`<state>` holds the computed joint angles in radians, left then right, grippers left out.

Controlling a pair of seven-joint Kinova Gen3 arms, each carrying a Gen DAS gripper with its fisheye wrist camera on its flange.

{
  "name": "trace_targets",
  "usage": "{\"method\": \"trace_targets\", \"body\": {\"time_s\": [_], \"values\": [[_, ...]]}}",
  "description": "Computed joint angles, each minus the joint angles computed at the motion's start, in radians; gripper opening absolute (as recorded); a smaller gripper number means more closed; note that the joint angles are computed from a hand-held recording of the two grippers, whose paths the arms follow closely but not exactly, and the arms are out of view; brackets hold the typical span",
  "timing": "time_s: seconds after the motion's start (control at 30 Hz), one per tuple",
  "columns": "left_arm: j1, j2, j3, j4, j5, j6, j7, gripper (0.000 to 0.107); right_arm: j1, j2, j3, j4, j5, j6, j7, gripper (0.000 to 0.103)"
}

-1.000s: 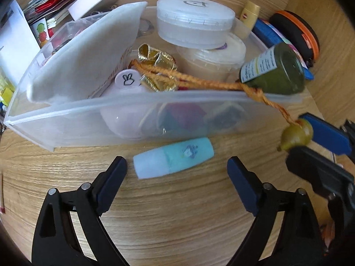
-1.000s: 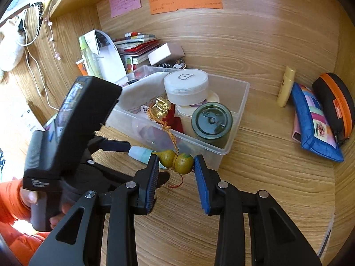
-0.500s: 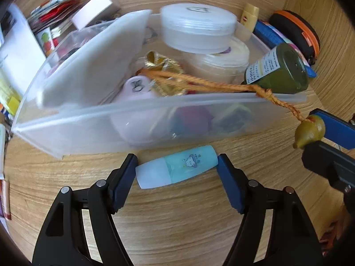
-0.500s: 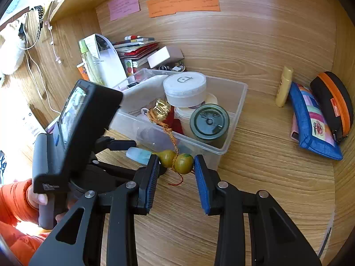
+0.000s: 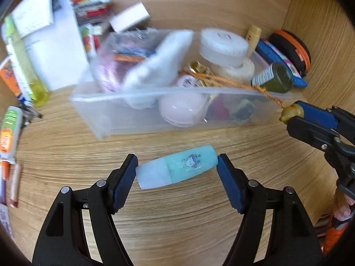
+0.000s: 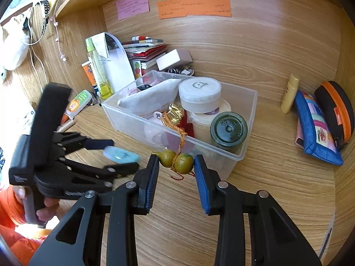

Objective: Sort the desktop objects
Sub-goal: 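Carry the bottle and gourd charm over the clear box and open both tools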

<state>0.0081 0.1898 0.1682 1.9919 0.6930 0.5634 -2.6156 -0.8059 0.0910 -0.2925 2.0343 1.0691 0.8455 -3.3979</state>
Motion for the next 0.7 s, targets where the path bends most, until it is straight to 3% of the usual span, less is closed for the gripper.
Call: {"method": "trace_targets", "body": {"time_s": [0.17, 0.27, 0.4, 0.7], "values": [[-0.035, -0.052, -0.015, 0.004, 0.08, 0.045, -0.071, 0.073, -0.011, 0.006, -0.001, -0.02, 0.011, 0.038, 0.01, 0.03], [0.0, -0.045, -0.022, -0.038, 0.089, 0.034, -0.053, 0.073, -0.013, 0.007, 0.0, -0.032, 0.021, 0.056, 0.014, 0.03], [-0.028, -0.075, -0.028, -0.033, 0.168, 0.057, -0.142, 0.073, -0.012, 0.003, 0.001, -0.047, 0.041, 0.078, 0.018, 0.03], [-0.01, -0.071, -0.054, -0.086, 0.247, 0.055, -0.201, 0.073, 0.022, 0.013, 0.025, -0.109, 0.084, 0.084, 0.068, 0.03]]}}
